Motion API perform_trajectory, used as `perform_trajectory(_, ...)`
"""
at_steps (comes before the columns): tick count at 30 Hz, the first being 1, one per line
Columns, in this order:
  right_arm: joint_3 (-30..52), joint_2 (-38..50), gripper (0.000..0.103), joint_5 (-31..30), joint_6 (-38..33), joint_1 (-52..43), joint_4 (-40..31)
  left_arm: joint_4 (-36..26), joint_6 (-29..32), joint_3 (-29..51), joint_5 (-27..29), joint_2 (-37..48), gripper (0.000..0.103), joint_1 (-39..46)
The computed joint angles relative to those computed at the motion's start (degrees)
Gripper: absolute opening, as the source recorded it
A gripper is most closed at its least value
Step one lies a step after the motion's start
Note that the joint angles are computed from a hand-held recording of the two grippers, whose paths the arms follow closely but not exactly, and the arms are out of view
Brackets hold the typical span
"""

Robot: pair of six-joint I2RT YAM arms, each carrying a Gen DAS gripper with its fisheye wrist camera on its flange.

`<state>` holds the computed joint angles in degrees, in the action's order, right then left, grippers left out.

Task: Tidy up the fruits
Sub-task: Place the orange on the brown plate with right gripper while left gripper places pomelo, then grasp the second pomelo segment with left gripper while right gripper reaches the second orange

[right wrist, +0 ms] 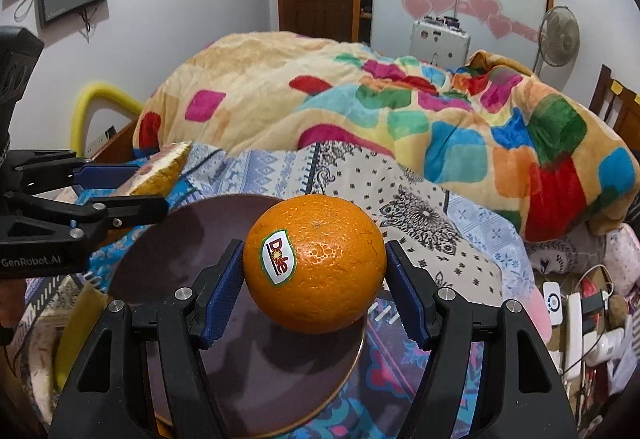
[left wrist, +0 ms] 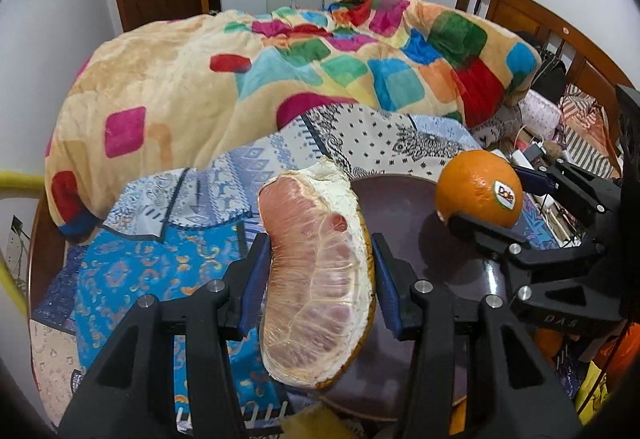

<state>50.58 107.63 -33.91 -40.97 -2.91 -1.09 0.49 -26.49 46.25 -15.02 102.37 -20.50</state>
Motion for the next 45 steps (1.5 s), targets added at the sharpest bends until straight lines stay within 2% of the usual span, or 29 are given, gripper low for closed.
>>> perform_trajectory(5,2.1,2.1,0.066,2.3,-1.9,1.3,-3.0,-2.3,0.5,3.0,1.4,3.2,0.048,0.4)
perform_trajectory(8,2.8,3.0,0.066,3.2,-2.5,1.8,-3.5,-2.6,1.0,3.5,-0.5,3.1,0.048,-0.1)
perform_trajectory(11,2.6,3.2,0.066,4.3,-3.0,2.3,-2.9,-3.0,1.2,3.9,0.0,2.8,0.048,0.1)
perform_trajectory(20,1.8,2.1,0.067,6.3,-3.2,3.0,-2.3,-2.4,-0.1,0.0,-1.7,-2.3,0.048,-0.9)
perform_trajectory(21,1.3,1.3,0.067,5.2,-3.4,2.4,-2.4,-2.7,-0.4,-0.6,-1.8,-3.2,0.048,-1.0)
perform_trajectory(24,-0.1,-1.7,0.078,2.8,-3.5,1.0,-3.0,-4.0,-1.7,-2.8,-2.7,-6.9,0.048,-1.8)
perform_trajectory(29,-4.6,-9.0,0.078,-0.6,-4.6,-1.8,-3.4,-6.7,-4.8,-6.1,-5.7,-12.9,0.048,-4.0)
perform_trajectory(33,-8.0,-14.7,0.078,-3.6,-6.5,-5.1,-4.7,-11.1,-8.4,-7.8,-9.0,-17.0,0.052,-7.3)
perform_trajectory(38,-11.3,-20.5,0.078,-8.7,-11.8,-10.4,-10.4,-16.7,-15.3,-10.4,-14.1,-21.8,0.060,-14.2)
perform_trajectory(45,-16.5,-27.3,0.078,-13.6,-21.9,-17.7,-17.0,-19.9,-25.9,-13.5,-16.0,-22.3,0.064,-23.9)
